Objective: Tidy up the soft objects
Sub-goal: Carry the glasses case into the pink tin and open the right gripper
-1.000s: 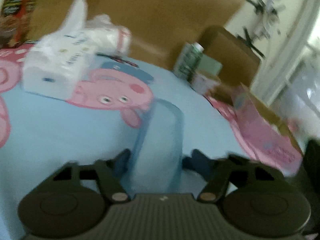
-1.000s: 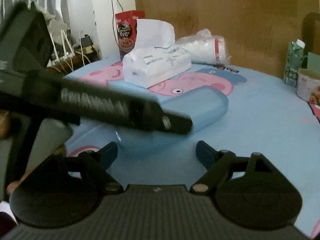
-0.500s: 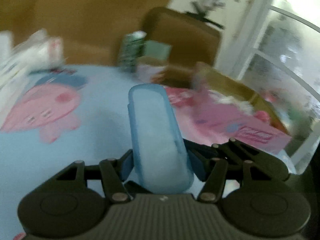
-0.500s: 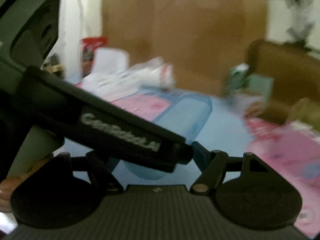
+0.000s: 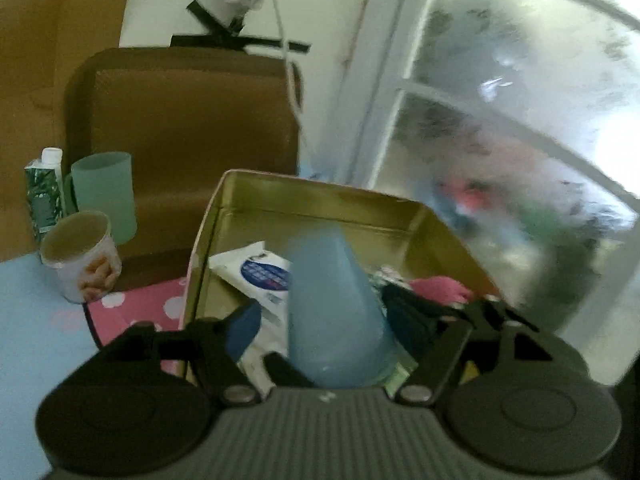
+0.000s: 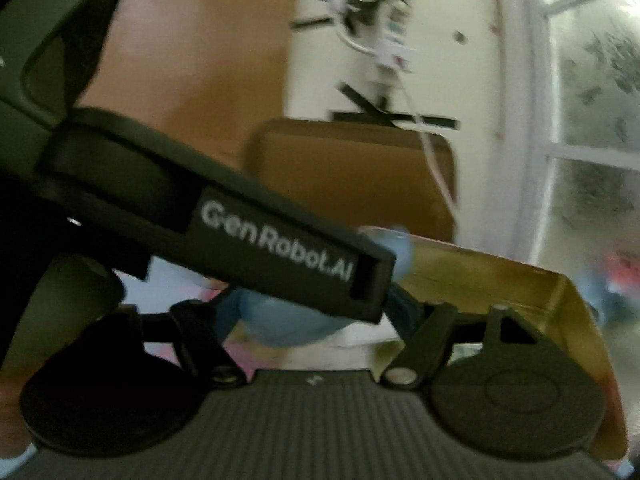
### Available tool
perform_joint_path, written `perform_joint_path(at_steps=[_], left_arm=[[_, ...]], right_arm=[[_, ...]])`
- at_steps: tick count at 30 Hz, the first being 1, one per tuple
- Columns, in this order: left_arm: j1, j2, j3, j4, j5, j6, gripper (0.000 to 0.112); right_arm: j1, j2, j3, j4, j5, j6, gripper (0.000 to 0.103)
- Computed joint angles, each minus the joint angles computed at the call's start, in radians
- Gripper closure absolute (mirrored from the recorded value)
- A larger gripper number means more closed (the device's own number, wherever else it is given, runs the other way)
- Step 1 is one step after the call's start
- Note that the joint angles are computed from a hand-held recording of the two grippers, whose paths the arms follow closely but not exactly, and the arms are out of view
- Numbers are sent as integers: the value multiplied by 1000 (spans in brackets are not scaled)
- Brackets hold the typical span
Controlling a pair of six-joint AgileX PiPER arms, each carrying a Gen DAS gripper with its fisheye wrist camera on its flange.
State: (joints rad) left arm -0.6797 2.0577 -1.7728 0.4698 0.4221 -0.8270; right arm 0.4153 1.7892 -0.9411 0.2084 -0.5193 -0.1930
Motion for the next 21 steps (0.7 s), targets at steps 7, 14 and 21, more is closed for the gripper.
perform_joint_path(at_steps=[7, 14, 21], left_arm=[[-69, -20, 46, 233, 77, -230, 39], [-164, -157, 206, 507, 210, -473, 23], [-275, -305, 426, 657, 325, -648, 14]], right_arm=[[27, -5, 157, 52, -196, 23, 22], [119, -92, 371, 139, -422, 87, 21], [152, -198, 500, 185, -459, 177, 21]])
